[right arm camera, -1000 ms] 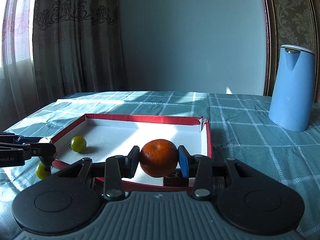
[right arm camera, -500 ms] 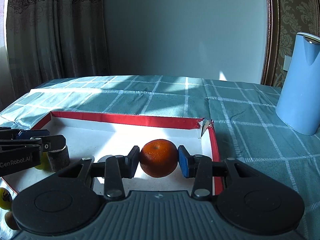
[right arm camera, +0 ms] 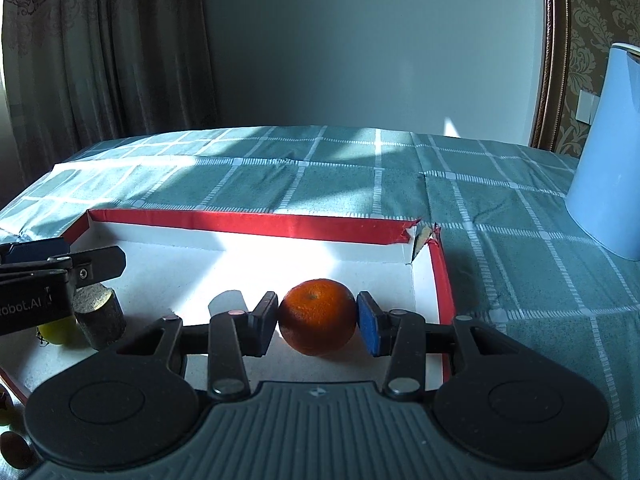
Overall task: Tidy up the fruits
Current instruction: 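Lower the cylinder and orange into the tray and open both grippers, then grasp the brown kiwi with the right gripper while the left gripper approaches the large green tomato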
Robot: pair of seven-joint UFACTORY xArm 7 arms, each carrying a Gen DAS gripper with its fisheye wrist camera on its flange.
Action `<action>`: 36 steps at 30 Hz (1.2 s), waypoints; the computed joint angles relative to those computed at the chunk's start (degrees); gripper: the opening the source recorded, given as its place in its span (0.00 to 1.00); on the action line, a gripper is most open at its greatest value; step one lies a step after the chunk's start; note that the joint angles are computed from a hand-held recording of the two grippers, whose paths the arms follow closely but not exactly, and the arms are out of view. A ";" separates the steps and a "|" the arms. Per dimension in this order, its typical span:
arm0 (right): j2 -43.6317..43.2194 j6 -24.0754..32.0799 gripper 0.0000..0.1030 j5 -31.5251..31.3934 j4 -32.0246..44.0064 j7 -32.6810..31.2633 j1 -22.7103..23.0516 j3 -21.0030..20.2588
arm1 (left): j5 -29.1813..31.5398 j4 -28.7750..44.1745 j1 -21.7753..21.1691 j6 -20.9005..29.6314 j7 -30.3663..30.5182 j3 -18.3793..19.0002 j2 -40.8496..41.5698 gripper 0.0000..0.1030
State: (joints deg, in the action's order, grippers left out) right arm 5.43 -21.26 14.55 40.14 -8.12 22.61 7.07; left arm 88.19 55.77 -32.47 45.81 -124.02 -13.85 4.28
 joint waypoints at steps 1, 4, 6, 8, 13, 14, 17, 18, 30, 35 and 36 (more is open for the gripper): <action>-0.12 -0.99 0.45 -1.66 -0.54 1.80 -0.37 -0.04 | 1.45 -1.23 -0.29 0.49 -2.37 -0.19 -1.15 0.90; -0.73 -4.58 0.62 -3.43 -2.44 4.21 -1.80 0.86 | 3.05 -4.49 -0.97 2.81 -6.85 -1.51 -3.93 0.94; -2.02 -6.30 0.62 -6.25 -4.35 6.89 -2.99 1.08 | 2.56 -6.28 -1.45 5.00 -7.93 -2.68 -5.49 0.96; -3.58 -7.73 0.62 -11.35 -6.78 11.63 -4.61 1.07 | 1.87 -8.82 -1.81 6.39 -9.83 -3.72 -7.97 1.00; -7.85 -11.28 0.63 -19.83 -12.75 20.09 -6.51 0.19 | -1.39 -15.29 -2.21 8.54 -13.91 -6.76 -14.01 1.00; -8.83 -11.25 0.63 -22.05 -13.61 22.05 -6.73 -0.27 | -2.64 -16.61 -2.45 9.65 -14.26 -7.58 -15.19 1.00; -11.67 -12.95 0.63 -27.67 -16.82 27.29 -7.07 -1.58 | -4.76 -20.29 -2.33 6.72 -14.36 -8.22 -18.97 1.00; -12.46 -13.74 0.63 -29.01 -17.94 28.28 -7.09 -1.93 | -5.53 -21.66 -2.41 5.72 -15.00 -8.71 -20.30 1.00; -20.13 -21.34 0.63 -30.99 -30.25 27.76 -6.42 -2.78 | -9.78 -24.35 -1.46 -0.36 -9.46 -11.65 -21.89 1.00; -20.09 -18.62 0.63 -35.24 -29.42 33.19 -6.39 -5.80 | -12.94 -24.65 0.65 -4.01 -8.50 -10.14 -21.91 0.97; -19.94 -18.13 0.63 -36.13 -29.18 34.14 -6.40 -6.17 | -13.62 -24.57 1.27 -4.84 -7.80 -9.72 -21.71 0.97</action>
